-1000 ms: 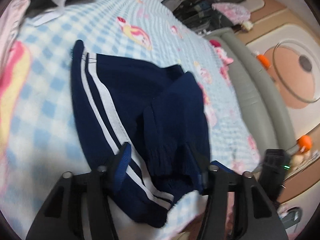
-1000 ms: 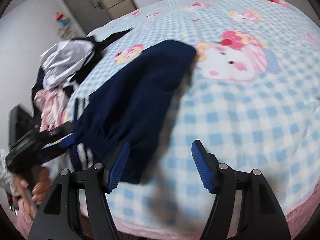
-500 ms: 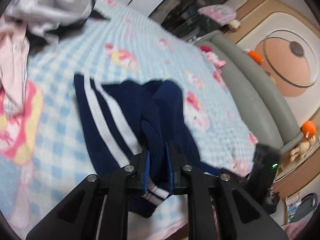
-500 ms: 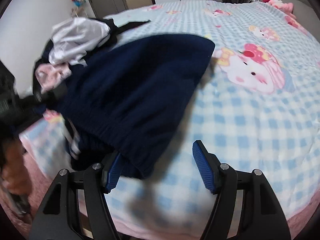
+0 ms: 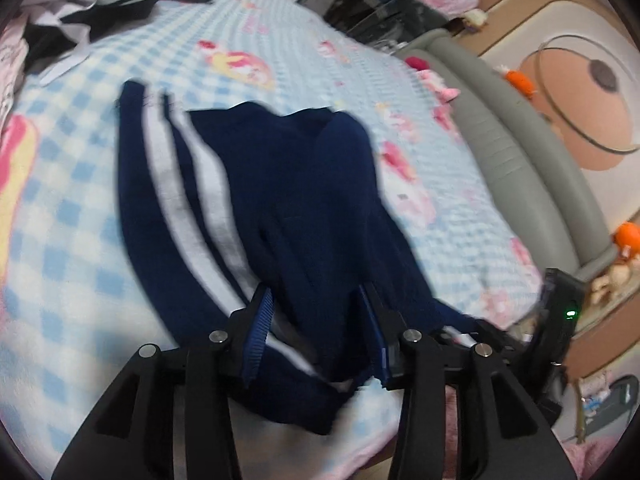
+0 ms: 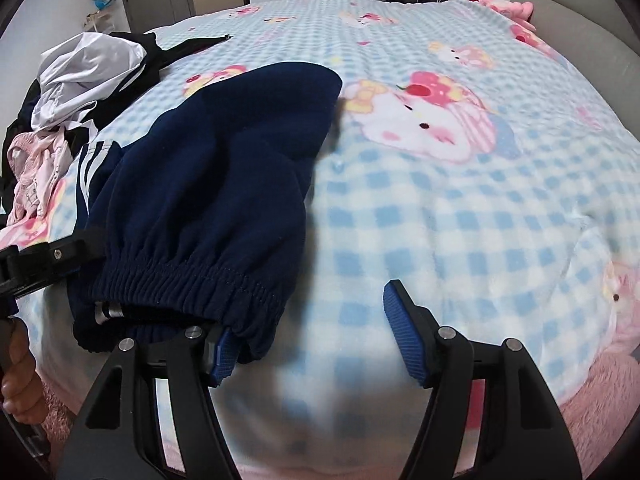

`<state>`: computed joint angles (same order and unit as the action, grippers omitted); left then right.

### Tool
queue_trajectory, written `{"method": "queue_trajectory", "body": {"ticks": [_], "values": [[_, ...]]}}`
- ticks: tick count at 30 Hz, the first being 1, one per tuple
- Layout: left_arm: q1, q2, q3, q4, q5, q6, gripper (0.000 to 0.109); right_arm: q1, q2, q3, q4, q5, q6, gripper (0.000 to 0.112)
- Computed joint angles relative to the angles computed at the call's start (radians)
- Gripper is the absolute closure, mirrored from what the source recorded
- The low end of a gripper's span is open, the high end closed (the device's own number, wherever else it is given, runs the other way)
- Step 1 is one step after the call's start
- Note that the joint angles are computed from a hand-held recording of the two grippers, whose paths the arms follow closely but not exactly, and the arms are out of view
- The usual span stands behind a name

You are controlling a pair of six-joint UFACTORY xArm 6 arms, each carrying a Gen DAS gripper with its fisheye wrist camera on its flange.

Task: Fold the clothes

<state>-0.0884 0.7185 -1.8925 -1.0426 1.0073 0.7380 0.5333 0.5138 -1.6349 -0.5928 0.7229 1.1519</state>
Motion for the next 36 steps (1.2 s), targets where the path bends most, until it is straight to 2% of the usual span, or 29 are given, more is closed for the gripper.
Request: {"method": "queue_trajectory", "body": {"ticks": [4, 6, 9, 12, 13, 15, 17, 19, 21, 25, 27, 28, 29, 30, 32, 33, 36], "values": [[0.026, -0.002, -0.012, -0.086, 0.072, 0.018, 0.067, -0.012, -0.017, 0.045, 0.041, -0.13, -0.055, 0.046], [0.041, 0.004, -0.018, -0.141, 0.117, 0.021, 0.067, -0.01, 0.004, 0.018, 0.053, -0.141, -0.106, 0.046], [0.035, 0.004, -0.014, -0.097, 0.09, -0.001, 0.066, 0.001, 0.022, -0.019, -0.022, -0.069, -0.071, 0.047], [0.017, 0.009, -0.008, 0.009, 0.042, -0.051, 0.062, 0.004, 0.048, -0.078, -0.072, 0.073, 0.034, 0.049], [0.014, 0.012, -0.007, 0.04, 0.031, -0.068, 0.062, -0.002, 0.032, -0.057, -0.071, 0.079, 0.064, 0.048], [0.024, -0.004, 0.013, 0.014, 0.028, -0.069, 0.062, -0.019, -0.007, 0.001, -0.064, 0.071, 0.119, 0.048], [0.031, -0.05, 0.065, -0.024, -0.03, -0.039, 0.062, -0.024, -0.043, 0.054, -0.081, 0.041, 0.142, 0.048], [0.033, -0.08, 0.099, -0.045, -0.085, -0.023, 0.062, -0.02, -0.06, 0.07, -0.12, 0.005, 0.134, 0.047], [0.038, -0.07, 0.081, -0.023, -0.066, -0.041, 0.062, -0.006, -0.051, 0.042, -0.168, -0.011, 0.087, 0.047], [-0.01, -0.089, 0.136, 0.236, -0.217, -0.206, 0.062, 0.008, 0.062, -0.111, -0.135, 0.055, -0.071, 0.048], [-0.005, -0.088, 0.145, 0.243, -0.197, -0.223, 0.061, -0.007, 0.084, -0.126, -0.07, 0.071, -0.075, 0.059], [-0.002, -0.083, 0.141, 0.245, -0.174, -0.227, 0.06, -0.018, 0.06, -0.088, -0.064, 0.048, -0.033, 0.065], [-0.011, -0.079, 0.141, 0.284, -0.185, -0.243, 0.061, -0.029, 0.03, -0.039, -0.065, 0.014, 0.018, 0.068], [-0.019, -0.074, 0.139, 0.328, -0.202, -0.26, 0.061, -0.032, 0.001, -0.003, -0.103, 0.023, 0.082, 0.071], [-0.024, -0.058, 0.12, 0.354, -0.195, -0.274, 0.059, -0.041, -0.077, 0.091, -0.178, 0.012, 0.22, 0.07], [-0.024, -0.055, 0.115, 0.353, -0.191, -0.277, 0.059, -0.055, -0.119, 0.146, -0.184, -0.025, 0.278, 0.069], [-0.024, -0.059, 0.122, 0.326, -0.194, -0.253, 0.059, -0.093, -0.23, 0.287, -0.199, -0.099, 0.453, 0.057]]}}
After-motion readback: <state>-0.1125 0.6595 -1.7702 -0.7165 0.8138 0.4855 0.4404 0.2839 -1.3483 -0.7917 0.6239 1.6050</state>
